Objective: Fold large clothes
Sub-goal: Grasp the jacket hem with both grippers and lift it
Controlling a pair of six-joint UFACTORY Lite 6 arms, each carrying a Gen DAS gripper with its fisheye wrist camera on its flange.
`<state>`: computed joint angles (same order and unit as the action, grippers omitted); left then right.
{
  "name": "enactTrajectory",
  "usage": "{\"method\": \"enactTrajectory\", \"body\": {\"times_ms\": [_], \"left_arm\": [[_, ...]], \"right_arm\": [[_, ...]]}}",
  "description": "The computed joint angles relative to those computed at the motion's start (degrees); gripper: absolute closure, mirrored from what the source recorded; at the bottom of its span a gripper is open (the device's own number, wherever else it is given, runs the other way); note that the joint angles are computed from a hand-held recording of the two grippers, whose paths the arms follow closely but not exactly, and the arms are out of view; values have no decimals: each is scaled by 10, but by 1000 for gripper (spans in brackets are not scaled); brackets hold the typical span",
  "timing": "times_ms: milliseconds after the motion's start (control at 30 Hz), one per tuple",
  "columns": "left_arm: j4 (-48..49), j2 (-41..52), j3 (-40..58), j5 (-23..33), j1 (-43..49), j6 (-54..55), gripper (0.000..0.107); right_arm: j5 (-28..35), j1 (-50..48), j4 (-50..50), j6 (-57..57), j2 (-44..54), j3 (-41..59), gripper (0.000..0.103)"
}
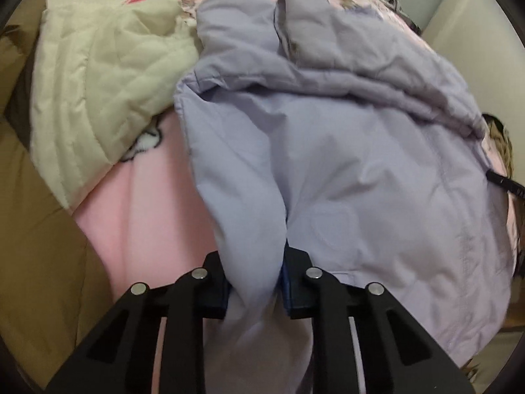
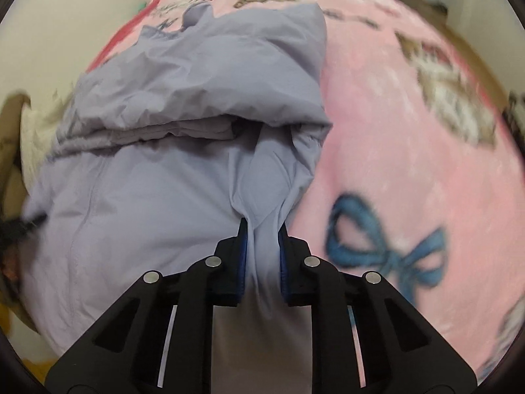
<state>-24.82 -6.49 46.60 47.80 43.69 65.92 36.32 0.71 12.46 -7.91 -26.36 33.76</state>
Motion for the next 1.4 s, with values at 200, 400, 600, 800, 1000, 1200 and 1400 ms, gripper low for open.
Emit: {"method": "enactTrajectory", "body": {"times_ms": [200, 400, 600, 800, 1000, 1200, 1400], "left_arm": [[-10, -47, 27, 124, 22, -21, 92], [-29, -68, 84, 265, 75, -16, 92], [8, -26, 36, 171, 70, -11, 89], [17, -15, 6, 115, 86, 39, 75], [40, -49, -36, 129, 142, 88, 73], [27, -93, -4, 216, 186, 96, 95], [130, -90, 68, 302, 258, 129, 96]], "right_arm": [[53, -27, -25, -67, 34, 63, 91], [94, -95, -30, -122, 55, 147, 91], [38, -89, -51, -130, 133, 102, 90], [54, -117, 42, -218, 34, 12, 25], [126, -211, 122, -327, -66, -56, 60], [211, -240, 147, -301, -70, 3, 82], [342, -275, 107, -268, -158, 2, 87]]}}
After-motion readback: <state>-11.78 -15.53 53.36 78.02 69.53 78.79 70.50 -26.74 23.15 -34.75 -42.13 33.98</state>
